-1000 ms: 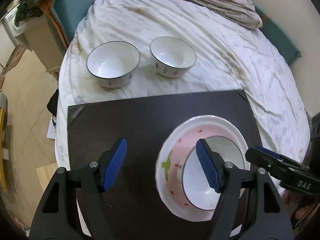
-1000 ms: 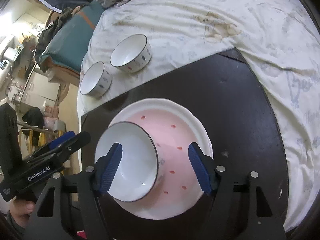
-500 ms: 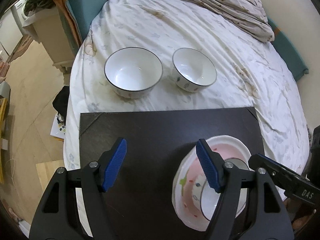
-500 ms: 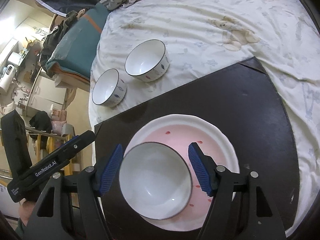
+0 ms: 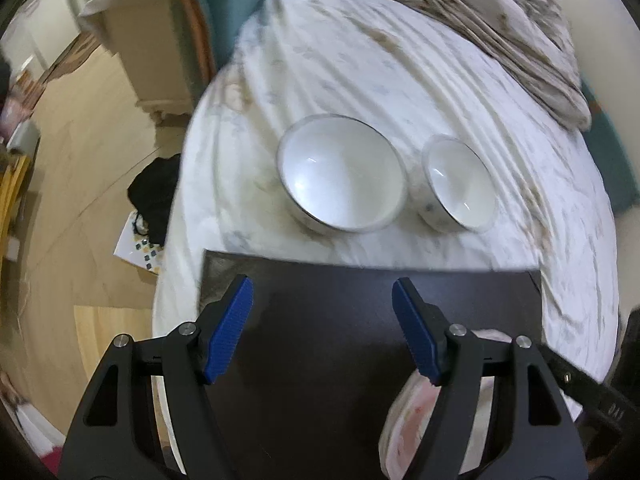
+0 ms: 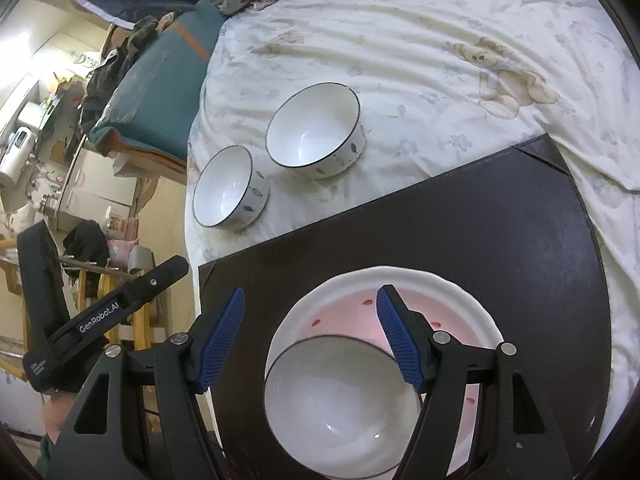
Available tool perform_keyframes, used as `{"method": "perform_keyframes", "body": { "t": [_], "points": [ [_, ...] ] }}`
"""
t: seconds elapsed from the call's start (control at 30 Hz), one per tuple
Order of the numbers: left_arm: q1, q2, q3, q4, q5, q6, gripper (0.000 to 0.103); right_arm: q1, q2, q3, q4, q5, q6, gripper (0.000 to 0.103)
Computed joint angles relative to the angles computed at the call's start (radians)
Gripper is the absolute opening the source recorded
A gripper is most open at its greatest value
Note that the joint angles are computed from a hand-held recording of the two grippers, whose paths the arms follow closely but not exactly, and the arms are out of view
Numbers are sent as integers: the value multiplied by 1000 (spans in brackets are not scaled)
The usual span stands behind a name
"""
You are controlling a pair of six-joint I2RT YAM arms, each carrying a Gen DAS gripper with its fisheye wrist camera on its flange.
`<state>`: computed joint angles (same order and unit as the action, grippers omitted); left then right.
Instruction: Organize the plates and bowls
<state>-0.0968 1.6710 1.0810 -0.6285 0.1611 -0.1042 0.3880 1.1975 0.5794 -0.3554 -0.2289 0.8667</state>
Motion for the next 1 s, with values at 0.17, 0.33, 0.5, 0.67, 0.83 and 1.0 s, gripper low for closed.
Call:
{"method": "perform_keyframes", "body": {
  "t": [0.17,0.33,0.5,0.67,0.83,1.0],
  "points": [
    [63,84,87,12,29,-28,69,-47,90,34,36,-76,-1,71],
    [88,223,194,38,69,-45,69,-63,288,188,45,-112,-25,71],
    [84,346,321,-21,129,-50,68,-47,553,417,74,-123,58,71],
    [88,423,400,-57,144,-62,49,-7,786,666,-8,-96,47,50],
    [104,502,473,-118,174,-28,24,32,952,861,-126,-45,9,32],
    [111,559,518,-151,178,-5,12,47,1034,957,-195,3,-34,19]
  ]
}}
